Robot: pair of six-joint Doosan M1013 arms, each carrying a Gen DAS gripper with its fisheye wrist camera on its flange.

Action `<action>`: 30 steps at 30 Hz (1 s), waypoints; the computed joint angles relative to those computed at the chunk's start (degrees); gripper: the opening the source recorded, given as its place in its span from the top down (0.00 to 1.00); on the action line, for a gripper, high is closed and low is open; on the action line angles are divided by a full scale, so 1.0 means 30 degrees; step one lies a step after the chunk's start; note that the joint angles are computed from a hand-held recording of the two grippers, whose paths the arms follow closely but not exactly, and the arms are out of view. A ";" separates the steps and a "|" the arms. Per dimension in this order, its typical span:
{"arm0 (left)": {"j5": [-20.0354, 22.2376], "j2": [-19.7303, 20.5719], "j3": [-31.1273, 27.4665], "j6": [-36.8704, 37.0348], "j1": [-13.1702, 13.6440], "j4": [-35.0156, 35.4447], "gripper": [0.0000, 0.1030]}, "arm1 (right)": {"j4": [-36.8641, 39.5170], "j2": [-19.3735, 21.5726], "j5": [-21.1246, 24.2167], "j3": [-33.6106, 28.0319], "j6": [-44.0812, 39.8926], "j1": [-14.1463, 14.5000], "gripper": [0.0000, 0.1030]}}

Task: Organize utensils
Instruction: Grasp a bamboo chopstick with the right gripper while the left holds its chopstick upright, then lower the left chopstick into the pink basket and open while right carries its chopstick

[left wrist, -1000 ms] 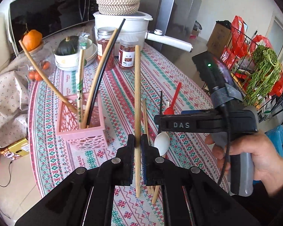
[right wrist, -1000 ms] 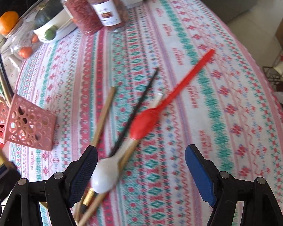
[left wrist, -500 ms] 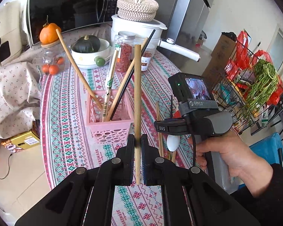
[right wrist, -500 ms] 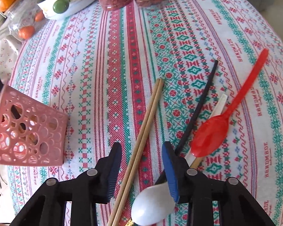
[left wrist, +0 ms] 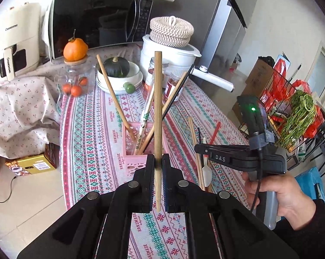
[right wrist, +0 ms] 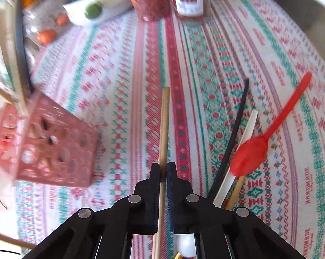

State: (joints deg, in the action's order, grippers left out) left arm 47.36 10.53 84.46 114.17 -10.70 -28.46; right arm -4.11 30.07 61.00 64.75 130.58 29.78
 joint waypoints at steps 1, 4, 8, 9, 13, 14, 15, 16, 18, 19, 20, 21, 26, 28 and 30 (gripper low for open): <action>-0.0144 -0.0056 0.0033 -0.0007 0.0030 -0.0049 0.94 | -0.0238 -0.0263 -0.0520 0.0228 0.0023 0.0069 0.96; -0.0443 -0.0177 0.0078 -0.0007 0.0109 -0.0315 0.94 | -0.0334 -0.1085 -0.1997 0.1033 -0.0081 0.0168 0.96; -0.0984 -0.0367 0.0174 0.0061 0.0166 -0.0619 0.94 | -0.0753 -0.1888 -0.3051 0.1853 0.0248 0.0283 0.96; -0.1127 -0.0417 0.0198 0.0119 0.0179 -0.0754 0.94 | -0.0830 -0.2060 -0.3282 0.1984 0.0437 0.0268 0.96; -0.1862 -0.0626 0.0306 0.0297 0.0173 -0.1048 0.94 | -0.1382 -0.3104 -0.4788 0.2878 0.1049 0.0399 0.96; -0.2077 -0.0672 0.0342 0.0352 0.0169 -0.1124 0.94 | -0.1622 -0.3356 -0.5183 0.3109 0.1192 0.0465 0.96; -0.2284 -0.0714 0.0372 0.0346 0.0157 -0.1165 0.94 | -0.1906 -0.3577 -0.5527 0.3293 0.1353 0.0558 0.96; -0.2479 -0.0746 0.0395 0.0365 0.0153 -0.1236 0.94 | -0.2150 -0.3752 -0.5860 0.3424 0.1474 0.0633 0.96; -0.2901 -0.0790 0.0424 0.0331 0.0150 -0.1318 0.94 | -0.2551 -0.4078 -0.6505 0.3615 0.1654 0.0814 0.97; -0.3122 -0.0810 0.0438 0.0297 0.0157 -0.1361 0.94 | -0.2824 -0.4186 -0.6810 0.3661 0.1708 0.0893 0.97; -0.3340 -0.0833 0.0463 0.0217 0.0156 -0.1395 0.94 | -0.3161 -0.4243 -0.7044 0.3645 0.1728 0.0955 0.97; -0.3552 -0.0834 0.0469 0.0171 0.0176 -0.1515 0.94 | -0.3619 -0.4284 -0.7175 0.3579 0.1859 0.1064 0.97; -0.4561 -0.0738 0.0419 -0.0334 0.0278 -0.1977 0.94 | -0.5056 -0.4471 -0.7593 0.3248 0.2198 0.1360 0.97; -0.4929 -0.0652 0.0346 -0.0684 0.0258 -0.1889 0.94 | -0.5499 -0.4530 -0.7697 0.3127 0.2298 0.1442 0.98; -0.5025 -0.0562 0.0256 -0.1185 0.0245 -0.1710 0.94 | -0.5799 -0.4568 -0.7724 0.3026 0.2294 0.1521 1.00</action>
State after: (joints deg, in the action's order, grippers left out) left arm 32.29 8.85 85.23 110.62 -9.96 -33.59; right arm -21.51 16.36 37.82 73.83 137.46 34.34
